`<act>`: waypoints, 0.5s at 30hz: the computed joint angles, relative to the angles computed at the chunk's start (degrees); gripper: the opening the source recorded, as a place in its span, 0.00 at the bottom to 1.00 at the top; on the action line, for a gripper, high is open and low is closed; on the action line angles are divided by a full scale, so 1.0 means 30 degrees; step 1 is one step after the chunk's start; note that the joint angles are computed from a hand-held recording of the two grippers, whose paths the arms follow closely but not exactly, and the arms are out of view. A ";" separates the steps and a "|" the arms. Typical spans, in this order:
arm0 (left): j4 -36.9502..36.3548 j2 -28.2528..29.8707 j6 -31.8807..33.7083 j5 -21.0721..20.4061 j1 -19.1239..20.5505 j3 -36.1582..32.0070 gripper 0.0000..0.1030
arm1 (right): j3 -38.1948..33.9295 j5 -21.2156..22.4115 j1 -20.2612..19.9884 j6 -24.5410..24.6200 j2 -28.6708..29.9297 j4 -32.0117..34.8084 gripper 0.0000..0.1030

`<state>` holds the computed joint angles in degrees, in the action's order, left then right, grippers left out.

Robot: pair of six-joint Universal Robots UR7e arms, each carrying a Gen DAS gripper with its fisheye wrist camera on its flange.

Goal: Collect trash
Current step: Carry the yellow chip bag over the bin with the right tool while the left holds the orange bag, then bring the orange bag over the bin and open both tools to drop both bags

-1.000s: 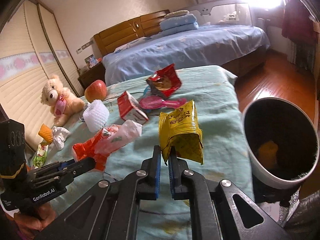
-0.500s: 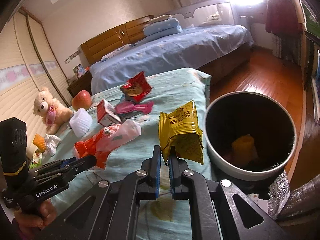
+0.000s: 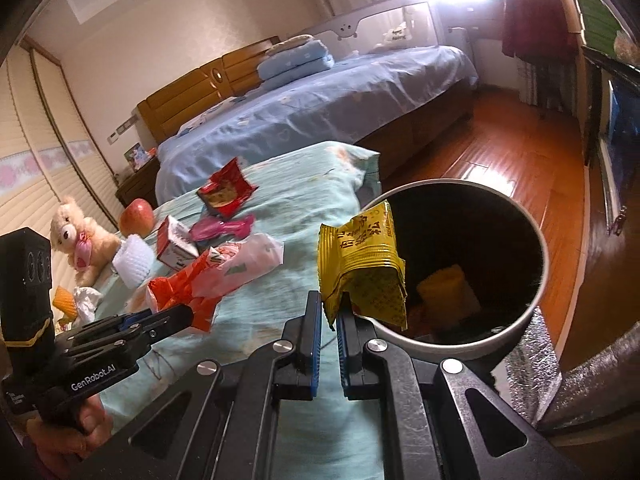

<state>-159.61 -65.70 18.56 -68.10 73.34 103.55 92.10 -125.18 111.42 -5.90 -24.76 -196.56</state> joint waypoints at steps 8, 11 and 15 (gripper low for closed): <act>0.0268 0.0995 -0.0017 0.0043 -0.0373 -0.0699 0.24 | 0.0365 -0.0239 -0.0516 0.0115 -0.0538 -0.0281 0.07; 0.0293 0.1411 0.0030 0.0162 -0.0511 -0.0998 0.24 | 0.0323 -0.0287 -0.0744 0.0136 -0.0620 -0.0125 0.07; 0.0322 0.2040 0.0032 0.0447 -0.0725 -0.1405 0.24 | 0.0302 -0.0212 -0.1087 0.0277 -0.0791 0.0045 0.07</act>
